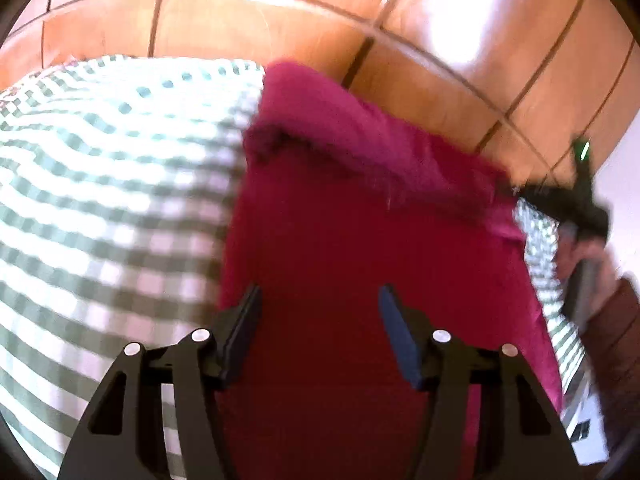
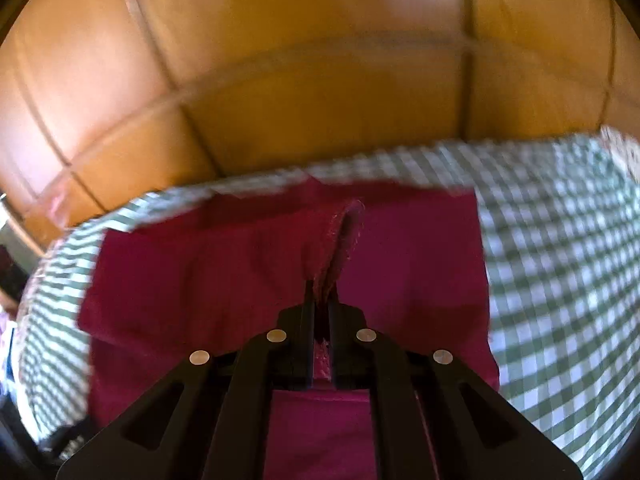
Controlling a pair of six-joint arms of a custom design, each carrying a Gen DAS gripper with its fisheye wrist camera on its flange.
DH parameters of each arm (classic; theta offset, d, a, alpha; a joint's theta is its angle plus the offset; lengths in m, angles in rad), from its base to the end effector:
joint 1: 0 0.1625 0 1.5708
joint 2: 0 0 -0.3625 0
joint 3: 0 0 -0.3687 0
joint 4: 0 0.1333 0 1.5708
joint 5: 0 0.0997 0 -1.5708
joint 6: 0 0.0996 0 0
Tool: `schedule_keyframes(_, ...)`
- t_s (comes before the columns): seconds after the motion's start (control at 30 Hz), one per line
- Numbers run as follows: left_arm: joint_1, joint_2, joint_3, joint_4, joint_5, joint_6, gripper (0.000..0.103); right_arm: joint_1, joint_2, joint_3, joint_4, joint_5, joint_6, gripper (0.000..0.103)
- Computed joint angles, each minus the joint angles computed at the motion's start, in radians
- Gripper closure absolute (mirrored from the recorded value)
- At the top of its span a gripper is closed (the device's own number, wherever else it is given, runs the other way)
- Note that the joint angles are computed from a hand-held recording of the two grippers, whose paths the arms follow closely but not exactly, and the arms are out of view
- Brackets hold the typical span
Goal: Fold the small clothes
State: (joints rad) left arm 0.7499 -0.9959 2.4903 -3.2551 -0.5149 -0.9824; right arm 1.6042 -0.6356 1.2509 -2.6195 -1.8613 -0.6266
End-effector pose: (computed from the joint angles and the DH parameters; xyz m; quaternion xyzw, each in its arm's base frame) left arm -0.0933 -0.3875 0.0698 -0.1170 0.8533 -0.4441 0.2468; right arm 0.1289 -0.7194 0.1202 0.2837 -0.9243 0.1621 0.1974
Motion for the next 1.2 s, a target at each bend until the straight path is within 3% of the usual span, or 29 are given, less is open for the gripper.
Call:
schedule_keyframes(0.13,0.017,-0.061,-0.031,-0.023,0.069,0.104,0.047,-0.026,0.024,-0.014,0.009,0.003,0.022,0.099)
schedule_keyframes(0.2,0.045,-0.057,-0.077,-0.087,0.088,0.215,0.049,-0.028,0.023,-0.010,0.008,0.014,0.032,0.099)
schedule_keyframes(0.3,0.104,-0.012,-0.188,-0.190,0.086,0.422,0.049,-0.027,0.009,-0.002,0.015,0.031,0.030,0.099)
schedule_keyframes(0.37,0.145,0.019,-0.256,-0.197,0.060,0.500,0.049,-0.026,-0.008,0.009,0.014,0.047,0.019,0.099)
schedule_keyframes(0.47,0.245,0.038,-0.335,0.014,-0.014,0.394,0.049,-0.030,0.000,0.002,-0.001,0.020,0.006,0.099)
schedule_keyframes(0.5,0.268,0.049,-0.351,0.070,-0.024,0.356,0.054,-0.034,0.005,-0.004,0.005,0.007,0.008,0.099)
schedule_keyframes(0.6,0.259,0.091,-0.344,0.047,0.023,0.377,0.055,-0.047,0.010,0.004,-0.008,0.009,-0.016,0.099)
schedule_keyframes(0.63,0.247,0.079,-0.337,0.080,0.029,0.356,0.055,-0.047,0.006,0.006,-0.005,0.012,-0.013,0.092)
schedule_keyframes(0.7,0.223,0.049,-0.305,0.061,0.031,0.351,0.054,-0.044,-0.006,0.009,0.000,0.012,0.015,0.068)
schedule_keyframes(0.73,0.213,0.031,-0.288,0.037,0.032,0.358,0.053,-0.043,-0.018,0.025,-0.023,0.016,0.019,0.051)
schedule_keyframes(0.77,0.209,0.018,-0.278,0.014,0.036,0.367,0.050,-0.039,-0.039,0.058,-0.075,0.027,0.008,0.048)
schedule_keyframes(0.9,0.240,-0.051,-0.263,-0.054,0.019,0.363,0.047,-0.024,-0.087,0.121,-0.116,0.080,-0.038,0.048)
schedule_keyframes(0.97,0.274,-0.069,-0.282,-0.060,-0.009,0.362,0.044,-0.011,-0.084,0.137,-0.133,0.086,-0.074,0.041)
schedule_keyframes(1.13,0.397,-0.039,-0.423,-0.029,-0.159,0.394,0.041,0.015,-0.032,0.131,-0.175,0.041,-0.146,0.041)
schedule_keyframes(1.17,0.422,-0.027,-0.464,0.010,-0.199,0.394,0.044,0.016,-0.020,0.122,-0.174,0.035,-0.147,0.041)
schedule_keyframes(1.2,0.435,-0.016,-0.486,0.040,-0.204,0.382,0.058,0.017,-0.009,0.112,-0.174,0.028,-0.144,0.041)
